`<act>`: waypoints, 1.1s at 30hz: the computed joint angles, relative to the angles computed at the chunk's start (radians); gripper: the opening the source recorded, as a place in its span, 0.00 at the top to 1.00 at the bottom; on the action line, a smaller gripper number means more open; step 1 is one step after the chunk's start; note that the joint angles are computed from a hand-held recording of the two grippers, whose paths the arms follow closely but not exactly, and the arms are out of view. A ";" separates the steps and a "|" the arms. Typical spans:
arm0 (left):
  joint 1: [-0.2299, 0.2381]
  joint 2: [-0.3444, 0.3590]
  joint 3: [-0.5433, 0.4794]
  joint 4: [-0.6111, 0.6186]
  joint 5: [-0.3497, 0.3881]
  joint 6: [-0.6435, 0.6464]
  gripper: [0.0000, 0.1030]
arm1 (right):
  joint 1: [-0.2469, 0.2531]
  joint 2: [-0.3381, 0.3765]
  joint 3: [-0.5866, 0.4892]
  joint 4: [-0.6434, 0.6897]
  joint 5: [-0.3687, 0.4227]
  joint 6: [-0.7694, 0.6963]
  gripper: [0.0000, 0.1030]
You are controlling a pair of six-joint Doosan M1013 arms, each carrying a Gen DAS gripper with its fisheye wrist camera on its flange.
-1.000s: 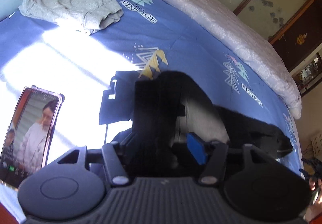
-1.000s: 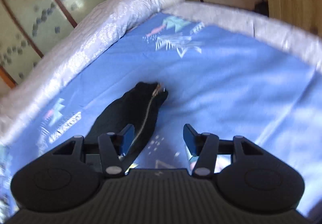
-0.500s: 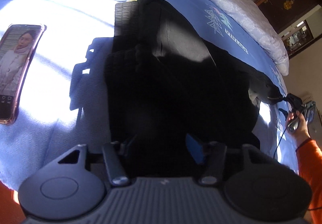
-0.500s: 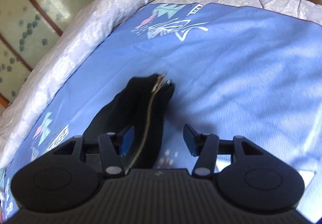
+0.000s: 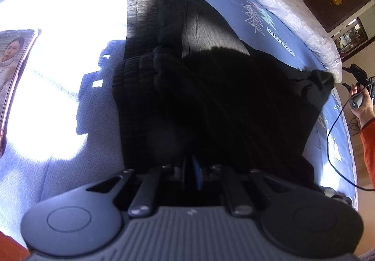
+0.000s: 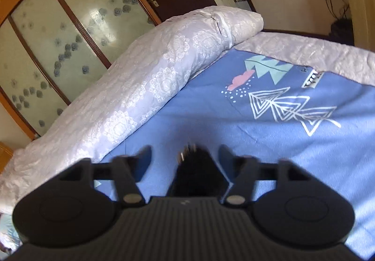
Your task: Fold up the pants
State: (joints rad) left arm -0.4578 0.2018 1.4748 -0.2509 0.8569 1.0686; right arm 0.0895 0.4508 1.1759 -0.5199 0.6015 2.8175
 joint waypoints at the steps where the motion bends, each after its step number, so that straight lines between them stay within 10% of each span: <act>1: 0.002 0.000 0.002 -0.005 -0.004 0.003 0.92 | -0.001 -0.007 0.019 -0.004 -0.010 0.004 0.35; 15: 0.005 -0.001 0.003 -0.015 -0.003 0.014 0.90 | 0.001 0.021 0.077 0.132 0.075 -0.037 0.46; 17: 0.002 0.000 0.001 -0.008 -0.001 0.012 0.91 | -0.003 0.026 0.059 0.194 0.087 -0.115 0.95; 24: -0.001 -0.005 0.001 -0.001 0.001 0.015 0.93 | 0.007 -0.065 0.115 -0.238 0.107 0.228 0.94; 30: 0.000 -0.015 0.008 -0.003 0.000 -0.011 0.92 | -0.010 -0.062 0.097 -0.119 0.381 0.124 0.78; 33: -0.002 -0.032 0.016 0.004 0.006 -0.020 0.91 | -0.019 -0.152 0.216 -0.094 0.273 0.226 0.77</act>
State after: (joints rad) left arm -0.4603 0.1695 1.4911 -0.2467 0.8626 1.0483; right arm 0.0703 0.2985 1.3917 -0.6134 0.8750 3.0439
